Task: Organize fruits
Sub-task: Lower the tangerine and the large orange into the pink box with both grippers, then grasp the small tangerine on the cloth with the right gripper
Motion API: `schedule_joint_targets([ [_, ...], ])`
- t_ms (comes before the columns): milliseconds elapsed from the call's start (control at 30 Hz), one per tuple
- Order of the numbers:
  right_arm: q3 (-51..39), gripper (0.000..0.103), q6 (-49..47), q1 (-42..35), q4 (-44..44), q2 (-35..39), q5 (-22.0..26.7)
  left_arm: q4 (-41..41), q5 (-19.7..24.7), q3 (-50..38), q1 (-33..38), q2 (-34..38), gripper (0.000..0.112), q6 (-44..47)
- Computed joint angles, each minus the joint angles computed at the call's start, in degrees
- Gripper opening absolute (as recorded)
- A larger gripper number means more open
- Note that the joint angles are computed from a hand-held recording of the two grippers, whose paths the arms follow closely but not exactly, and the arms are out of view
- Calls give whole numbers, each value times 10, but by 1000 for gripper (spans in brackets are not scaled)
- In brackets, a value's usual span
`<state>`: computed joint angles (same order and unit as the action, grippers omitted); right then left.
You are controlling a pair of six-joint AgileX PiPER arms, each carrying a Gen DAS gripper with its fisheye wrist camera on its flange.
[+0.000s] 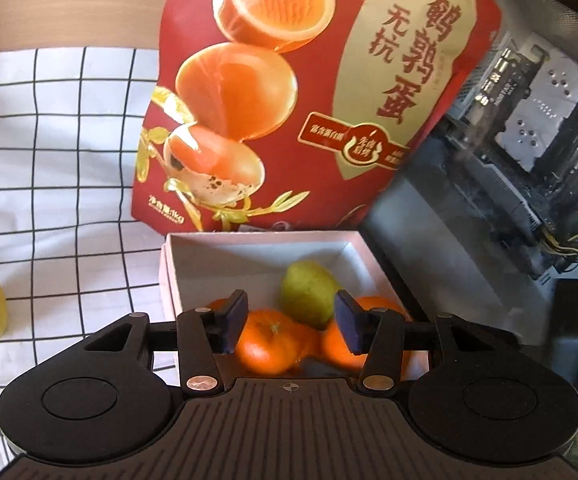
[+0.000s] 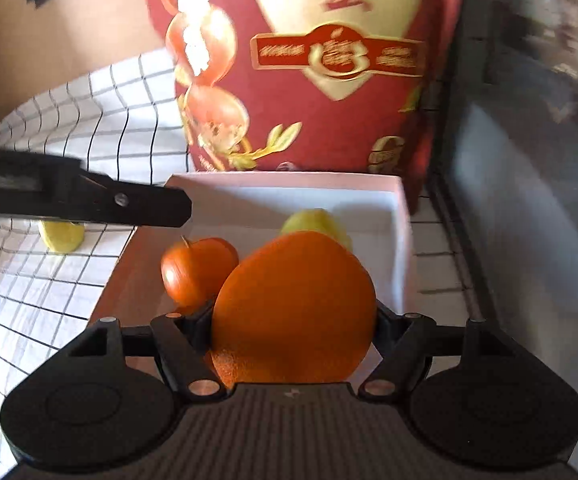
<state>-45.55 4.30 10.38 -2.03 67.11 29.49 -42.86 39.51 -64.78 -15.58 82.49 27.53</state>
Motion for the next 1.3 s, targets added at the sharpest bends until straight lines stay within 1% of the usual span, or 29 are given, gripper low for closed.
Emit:
schedule_joint_targets([
  [67,-8,75,36,22,-46,25,-6,4,-6,-2,-3,-5,53,-11],
  [100,-6,75,65,35,-82,30,-18,1,-10,0,-1,-9,53,-15],
  [133,-8,75,72,42,-95,35,-21,-2,-11,2,0,-13,53,-15],
  [167,-12,75,72,46,-98,39,-22,-3,-14,4,1,-17,53,-16],
  [267,-17,75,62,48,-86,41,-12,23,-45,25,-2,-38,53,-35],
  [333,-7,75,52,43,-67,25,-18,30,-68,51,5,-60,53,-56],
  [400,-2,78,45,41,-51,7,-26,22,-79,81,21,-85,53,-61],
  [467,9,81,78,52,-78,-20,-33,-2,-75,112,52,-110,53,-42],
  [500,11,82,113,63,-109,-29,-35,-12,-68,125,69,-121,53,-31],
  [533,13,82,160,79,-151,-38,-30,-19,-60,138,88,-132,53,-20],
  [567,9,82,185,89,-171,-41,-24,-24,-48,150,110,-142,53,-10],
  [633,12,82,251,122,-225,-53,-15,-29,-9,170,171,-160,53,6],
  [700,17,83,329,174,-294,-63,2,-26,26,185,232,-172,53,18],
  [767,14,83,408,244,-370,-63,35,-20,53,197,300,-183,52,33],
  [867,-7,83,475,330,-439,-33,75,-21,81,211,398,-197,52,88],
  [933,-33,84,492,371,-462,3,89,-24,98,217,467,-204,52,138],
  [1033,-87,84,490,404,-460,73,87,-37,140,215,561,-195,52,215],
  [1100,-122,84,490,422,-452,117,80,-49,182,207,624,-177,52,261],
  [1167,-177,84,480,431,-432,175,70,-63,222,197,686,-156,52,302],
  [1233,-236,82,455,437,-401,231,64,-69,247,188,728,-138,52,332],
  [1300,-305,78,428,442,-375,292,77,-74,274,177,767,-116,52,367],
])
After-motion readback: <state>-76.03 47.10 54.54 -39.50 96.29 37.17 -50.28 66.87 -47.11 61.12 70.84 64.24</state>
